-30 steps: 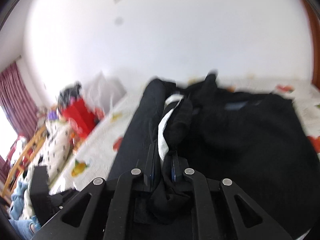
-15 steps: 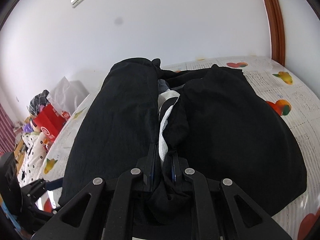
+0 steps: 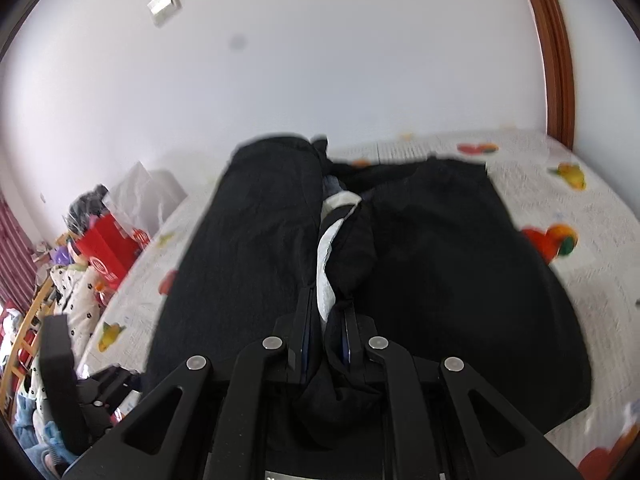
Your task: Fold large clothes
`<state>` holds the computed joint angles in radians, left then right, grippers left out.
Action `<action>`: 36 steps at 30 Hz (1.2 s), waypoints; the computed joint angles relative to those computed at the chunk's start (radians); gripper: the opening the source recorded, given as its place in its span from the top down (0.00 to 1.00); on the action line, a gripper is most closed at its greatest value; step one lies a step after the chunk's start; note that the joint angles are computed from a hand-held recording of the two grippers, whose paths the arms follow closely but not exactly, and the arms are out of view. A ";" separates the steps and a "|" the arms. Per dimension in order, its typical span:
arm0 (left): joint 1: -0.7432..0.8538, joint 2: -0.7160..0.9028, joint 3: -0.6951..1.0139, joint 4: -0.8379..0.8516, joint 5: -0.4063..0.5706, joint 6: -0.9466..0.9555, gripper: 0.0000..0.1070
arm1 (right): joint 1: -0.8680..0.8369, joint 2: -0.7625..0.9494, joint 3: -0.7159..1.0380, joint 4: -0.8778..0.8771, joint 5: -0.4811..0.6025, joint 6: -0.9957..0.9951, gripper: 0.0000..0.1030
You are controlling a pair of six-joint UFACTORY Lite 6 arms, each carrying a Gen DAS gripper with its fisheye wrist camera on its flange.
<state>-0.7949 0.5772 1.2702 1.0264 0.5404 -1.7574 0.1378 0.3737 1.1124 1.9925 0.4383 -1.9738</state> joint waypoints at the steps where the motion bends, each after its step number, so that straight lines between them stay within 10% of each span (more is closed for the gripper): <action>1: 0.001 0.006 0.007 -0.002 0.003 0.002 0.26 | -0.040 -0.034 -0.036 0.021 0.067 -0.029 0.90; 5: 0.009 0.023 0.029 -0.008 0.007 0.019 0.25 | -0.185 -0.111 -0.146 0.079 0.218 -0.113 0.91; 15: -0.014 -0.031 -0.015 0.076 -0.062 -0.041 0.28 | -0.138 0.050 -0.054 0.101 -0.042 -0.117 0.90; 24: -0.010 0.211 0.343 -0.191 0.083 0.247 0.24 | -0.111 0.038 0.034 -0.167 -0.137 0.159 0.90; 30: -0.017 0.269 0.448 -0.237 0.145 0.287 0.24 | -0.252 -0.126 -0.103 0.027 0.139 -0.076 0.91; 36: -0.005 0.281 0.466 -0.232 0.140 0.302 0.23 | -0.281 -0.006 -0.106 0.132 0.012 -0.234 0.89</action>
